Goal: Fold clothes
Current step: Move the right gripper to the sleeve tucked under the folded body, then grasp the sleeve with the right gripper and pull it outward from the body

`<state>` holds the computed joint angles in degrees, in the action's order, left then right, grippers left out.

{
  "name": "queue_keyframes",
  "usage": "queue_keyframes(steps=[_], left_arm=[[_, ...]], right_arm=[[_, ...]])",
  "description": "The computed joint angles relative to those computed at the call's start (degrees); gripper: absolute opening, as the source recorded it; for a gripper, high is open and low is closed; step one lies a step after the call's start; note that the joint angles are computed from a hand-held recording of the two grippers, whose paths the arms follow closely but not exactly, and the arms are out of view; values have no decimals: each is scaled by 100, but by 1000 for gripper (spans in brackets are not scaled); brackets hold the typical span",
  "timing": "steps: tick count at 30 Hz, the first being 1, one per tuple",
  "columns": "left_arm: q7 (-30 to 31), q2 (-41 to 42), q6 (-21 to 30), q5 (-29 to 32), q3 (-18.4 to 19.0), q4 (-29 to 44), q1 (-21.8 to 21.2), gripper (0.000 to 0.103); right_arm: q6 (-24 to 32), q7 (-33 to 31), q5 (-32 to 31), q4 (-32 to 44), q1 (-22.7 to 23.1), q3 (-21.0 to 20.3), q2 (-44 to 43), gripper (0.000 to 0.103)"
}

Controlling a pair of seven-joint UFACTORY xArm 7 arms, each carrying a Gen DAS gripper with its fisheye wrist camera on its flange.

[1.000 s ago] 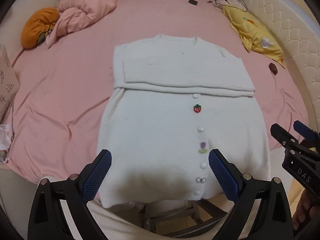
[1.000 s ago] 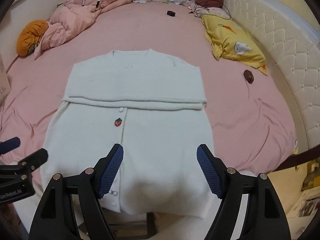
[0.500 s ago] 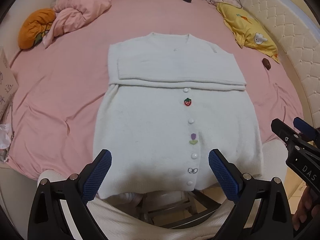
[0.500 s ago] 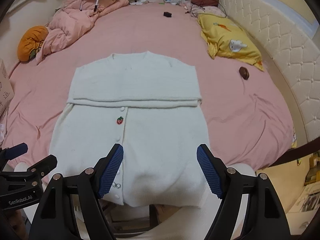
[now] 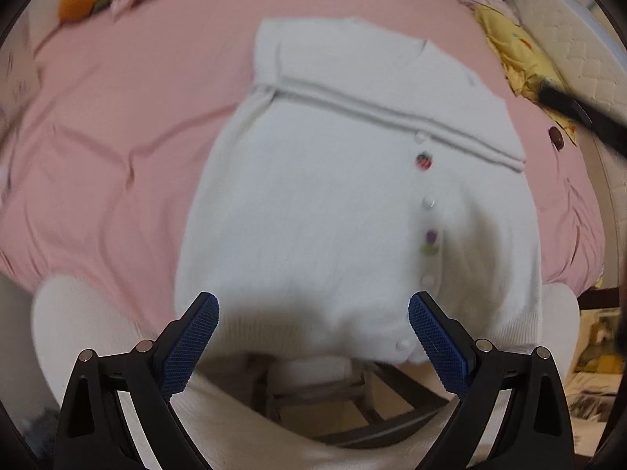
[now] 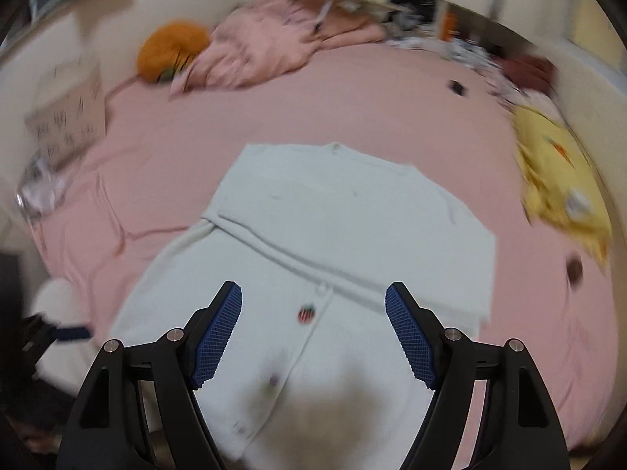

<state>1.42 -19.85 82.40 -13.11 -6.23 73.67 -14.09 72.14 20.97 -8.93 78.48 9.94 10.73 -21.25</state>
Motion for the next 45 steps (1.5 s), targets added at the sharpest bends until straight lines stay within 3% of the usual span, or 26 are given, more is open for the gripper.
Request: queue_keyframes(steps=[3,6,11,16,19,20,21,23,25,29,32,34,37,40,45], left_arm=[[-4,-276,-38,-163,148,-290,68,98],[-8,-401,4,-264,274,-379,156,98],[-15,-378,24,-271,447,-358,373,98],[26,-206,-16,-165,534,-281,582,98],[20,-133,-65,-157,537,-292,650,98],[6,-108,-71,-163,536,-289,666,98],[4,-89,-65,-194,542,-279,672,98],[20,-58,-43,-279,562,-254,678,98],[48,-37,-36,-334,568,-241,681,98],[136,-25,-35,-297,491,-229,638,98],[151,-57,-67,-222,402,-180,583,98],[113,-37,-42,-210,361,-118,541,98],[124,47,-11,-145,274,5,454,98],[144,88,-15,-31,134,109,326,98],[75,269,81,206,-154,350,59,98]], right_arm=[[-351,-704,230,464,157,-129,1101,76],[-836,-958,325,738,337,-137,1965,76],[-885,-426,117,1667,670,-301,3360,76],[-1053,-81,301,2006,695,-505,3969,76],[-1457,-151,347,1620,673,-535,3837,76],[-1470,-69,312,1591,692,-558,3815,65],[-1467,115,192,1569,736,-606,3769,33],[-1637,467,204,1356,710,-645,3529,17],[-2120,676,409,864,582,-636,3113,16],[-2355,629,544,317,360,-624,2766,15],[-2882,912,423,-147,192,-687,2229,15],[-2947,1104,187,-384,5,-754,1883,15],[-2731,1274,-320,-789,-510,-969,1322,15],[-2131,1347,-1190,-1233,-1224,-1115,635,15],[-1266,885,-2309,-1987,-2571,-1534,-583,15]])
